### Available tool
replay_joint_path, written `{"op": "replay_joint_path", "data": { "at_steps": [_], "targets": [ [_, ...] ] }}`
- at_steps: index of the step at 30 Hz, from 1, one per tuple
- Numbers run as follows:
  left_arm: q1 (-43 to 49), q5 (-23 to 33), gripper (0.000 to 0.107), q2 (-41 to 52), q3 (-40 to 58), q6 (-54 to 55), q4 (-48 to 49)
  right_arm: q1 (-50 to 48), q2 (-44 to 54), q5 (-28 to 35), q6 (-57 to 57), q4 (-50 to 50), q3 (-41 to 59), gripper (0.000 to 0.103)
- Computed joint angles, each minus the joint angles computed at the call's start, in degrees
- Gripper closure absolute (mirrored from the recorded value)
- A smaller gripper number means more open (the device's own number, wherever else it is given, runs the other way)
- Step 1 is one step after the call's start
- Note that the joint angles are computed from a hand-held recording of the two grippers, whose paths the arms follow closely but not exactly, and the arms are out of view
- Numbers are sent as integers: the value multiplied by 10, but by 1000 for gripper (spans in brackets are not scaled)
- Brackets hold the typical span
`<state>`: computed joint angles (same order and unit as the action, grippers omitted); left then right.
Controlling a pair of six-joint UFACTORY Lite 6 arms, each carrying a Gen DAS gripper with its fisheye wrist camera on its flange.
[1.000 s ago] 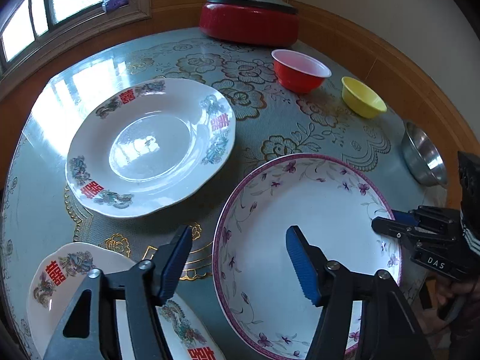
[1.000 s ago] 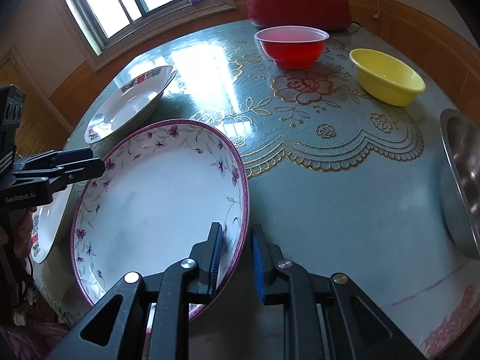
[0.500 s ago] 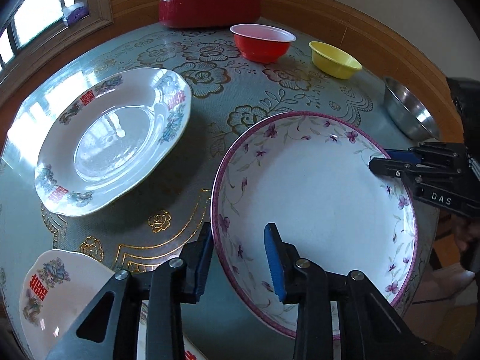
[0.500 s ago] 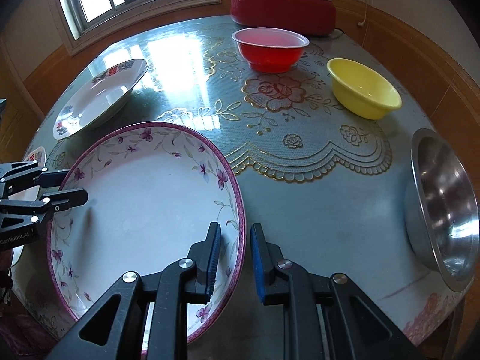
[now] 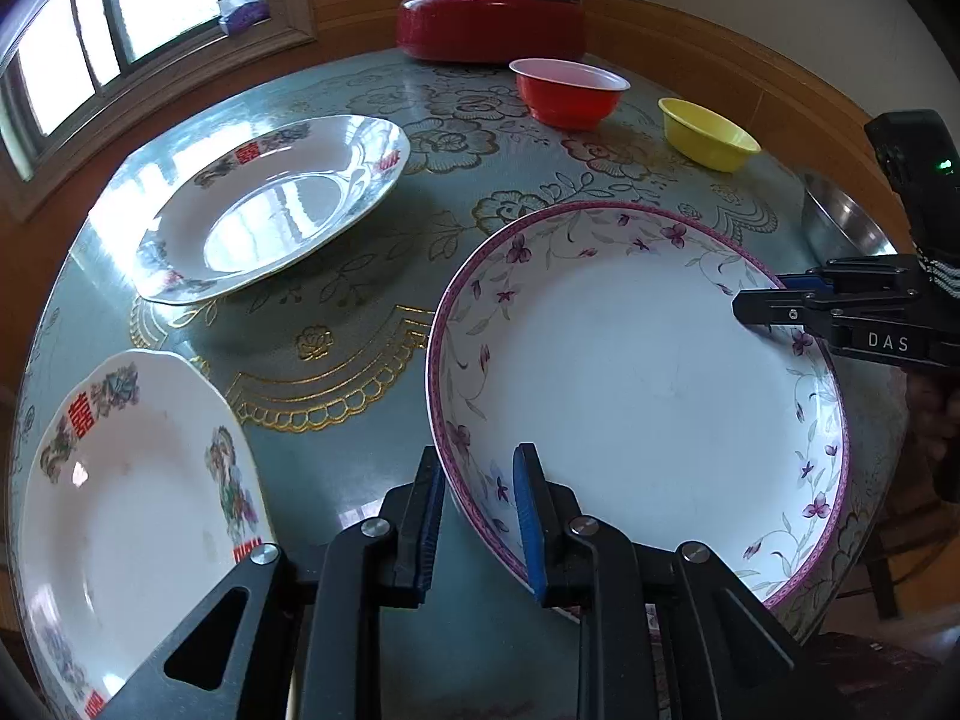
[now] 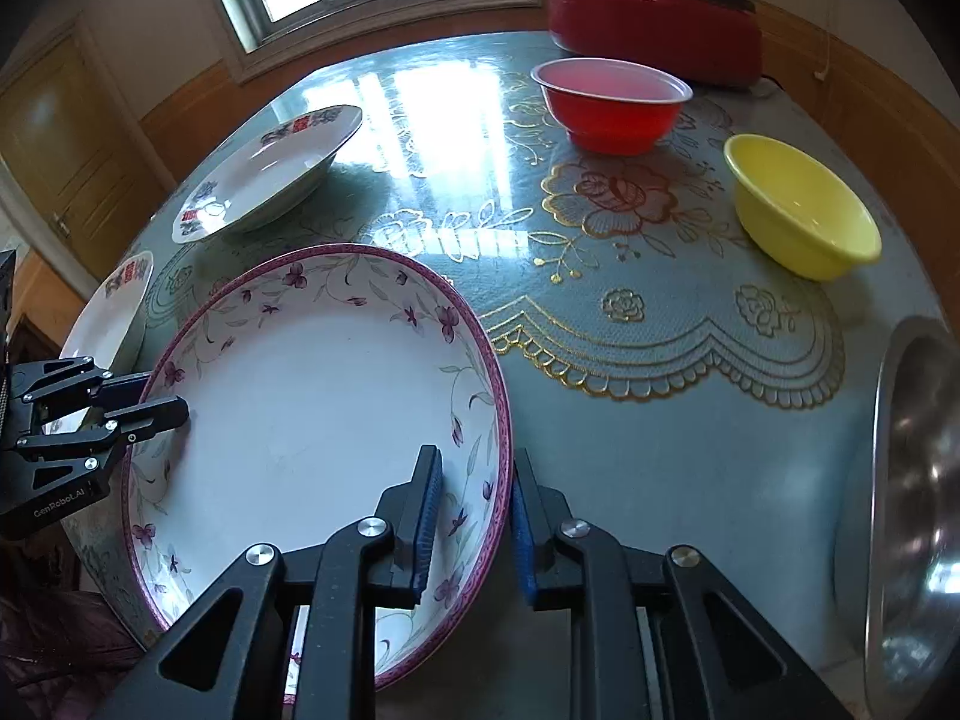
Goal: Organize plates and bowls
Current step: 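Move the left gripper over the purple-rimmed plate toward the red-character plate, then close the left gripper on the rim of the red-character white plate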
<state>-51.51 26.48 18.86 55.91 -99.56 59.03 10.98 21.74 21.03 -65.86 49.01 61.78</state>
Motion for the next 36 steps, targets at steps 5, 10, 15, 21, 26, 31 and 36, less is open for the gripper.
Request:
{"op": "replay_joint_path", "data": {
  "at_steps": [5, 10, 15, 21, 26, 31, 36],
  "targets": [
    [-81, 98, 83, 15, 7, -119, -1, 17, 44, 13, -55, 2, 61, 85],
    [-126, 155, 83, 24, 20, -193, -38, 37, 108, 51, -81, -6, 156, 86],
    [-151, 195, 83, 30, 25, -264, -47, 61, 158, 65, -68, -38, 222, 84],
    [-154, 234, 83, 63, 67, -255, -77, 77, 164, 45, -90, -35, 227, 81],
    [-160, 246, 81, 76, 79, -253, -77, 80, 156, 36, -60, -56, 216, 78],
    [-164, 238, 81, 64, 63, -277, -63, 79, 135, -2, -15, -73, 190, 67],
    [-202, 275, 81, 4, 20, -316, -29, 91, 67, -52, -83, 27, 123, 58]
  ]
}}
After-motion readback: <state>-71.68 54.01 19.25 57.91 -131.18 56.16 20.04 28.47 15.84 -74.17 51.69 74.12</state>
